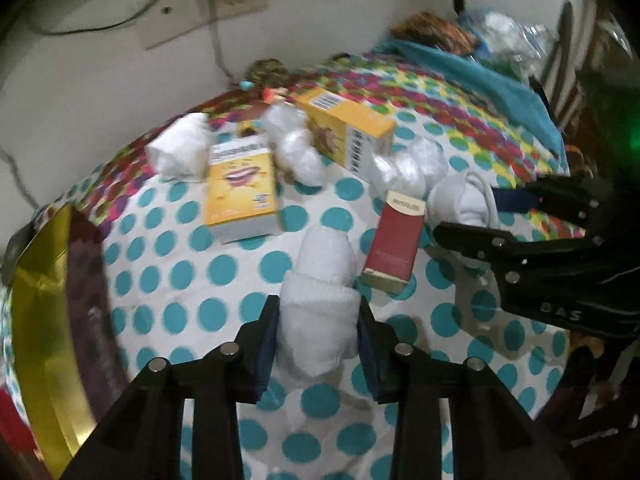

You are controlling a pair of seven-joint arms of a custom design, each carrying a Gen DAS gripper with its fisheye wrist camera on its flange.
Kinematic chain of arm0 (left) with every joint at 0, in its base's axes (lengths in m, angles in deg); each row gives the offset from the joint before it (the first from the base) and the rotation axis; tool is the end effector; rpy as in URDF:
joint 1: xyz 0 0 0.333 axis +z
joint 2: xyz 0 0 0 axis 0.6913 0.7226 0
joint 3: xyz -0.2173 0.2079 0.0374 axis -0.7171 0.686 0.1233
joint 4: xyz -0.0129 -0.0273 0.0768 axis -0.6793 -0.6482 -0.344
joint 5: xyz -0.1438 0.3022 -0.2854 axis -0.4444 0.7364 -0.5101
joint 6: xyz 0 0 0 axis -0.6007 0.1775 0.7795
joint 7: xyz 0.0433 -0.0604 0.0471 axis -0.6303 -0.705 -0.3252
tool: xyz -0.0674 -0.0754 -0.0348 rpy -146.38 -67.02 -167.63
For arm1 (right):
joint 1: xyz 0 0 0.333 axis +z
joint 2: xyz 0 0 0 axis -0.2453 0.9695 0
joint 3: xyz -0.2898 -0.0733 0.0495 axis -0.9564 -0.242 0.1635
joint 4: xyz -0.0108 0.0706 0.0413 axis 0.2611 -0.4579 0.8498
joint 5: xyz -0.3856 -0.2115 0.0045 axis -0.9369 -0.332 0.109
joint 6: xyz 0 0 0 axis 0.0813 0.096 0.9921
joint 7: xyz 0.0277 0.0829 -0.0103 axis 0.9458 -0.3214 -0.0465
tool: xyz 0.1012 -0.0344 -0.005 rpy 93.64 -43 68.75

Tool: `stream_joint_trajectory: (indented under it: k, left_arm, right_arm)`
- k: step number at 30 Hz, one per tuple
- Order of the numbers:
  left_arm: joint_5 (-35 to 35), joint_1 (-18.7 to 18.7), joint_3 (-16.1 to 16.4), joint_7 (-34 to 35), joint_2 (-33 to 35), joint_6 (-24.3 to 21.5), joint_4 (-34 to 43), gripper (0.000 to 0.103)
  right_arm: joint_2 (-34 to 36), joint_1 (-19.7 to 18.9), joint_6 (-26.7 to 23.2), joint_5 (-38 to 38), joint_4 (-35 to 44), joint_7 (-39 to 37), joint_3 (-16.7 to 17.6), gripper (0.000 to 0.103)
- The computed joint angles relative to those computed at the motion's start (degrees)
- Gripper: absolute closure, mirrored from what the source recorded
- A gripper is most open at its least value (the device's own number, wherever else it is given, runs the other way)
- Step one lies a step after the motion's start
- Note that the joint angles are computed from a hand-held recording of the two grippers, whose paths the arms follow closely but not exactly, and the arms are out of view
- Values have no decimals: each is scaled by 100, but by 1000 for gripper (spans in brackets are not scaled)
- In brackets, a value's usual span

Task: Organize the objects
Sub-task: 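Carry the sock into the gold tray and open the left tool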

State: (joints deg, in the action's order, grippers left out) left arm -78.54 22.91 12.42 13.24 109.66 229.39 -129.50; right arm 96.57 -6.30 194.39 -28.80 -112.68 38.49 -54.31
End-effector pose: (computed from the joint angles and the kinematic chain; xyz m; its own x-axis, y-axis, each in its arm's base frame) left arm 0.6755 -0.3535 0.4020 -0.4239 -0.9052 -0.0301 -0.7906 0.3861 -0.4753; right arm 0.6872 0.1514 0.3988 0.1905 -0.9768 -0.0975 -0.8285 -0.1067 -0.5497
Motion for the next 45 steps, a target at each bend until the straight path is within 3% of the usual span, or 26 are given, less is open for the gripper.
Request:
stream_joint_trajectory:
  k: [8, 14, 22, 29, 38, 41, 45]
  left_arm:
    - [970, -51, 365, -1620, -1228, 422, -1237, 67]
    - [1792, 311, 314, -2823, -1977, 166, -1919, 67]
    - [1958, 930, 14, -3713, -2379, -173, -2429, 67]
    - [1572, 1193, -72, -3902, -2404, -76, -2716, 67]
    - [1687, 1186, -62, -4360, -2269, -260, -2698, 64]
    - [1483, 1205, -72, -4186, -2304, -55, -2790, 56]
    - [1522, 1178, -90, -4167, -2357, -105, -2831, 48]
  right_arm:
    - [-54, -9, 77, 56, -70, -20, 23, 58]
    - [-169, 13, 181, 48, -197, 41, 5, 58]
    - [-486, 91, 295, -39, -480, 132, -33, 58]
    - [-877, 204, 384, -237, -807, 386, -133, 58]
    - [-1275, 309, 428, -478, -1089, 664, -229, 58]
    - [-1345, 350, 441, -606, -1136, 773, -244, 58]
    - [-1372, 404, 433, -686, -1149, 866, -236, 58]
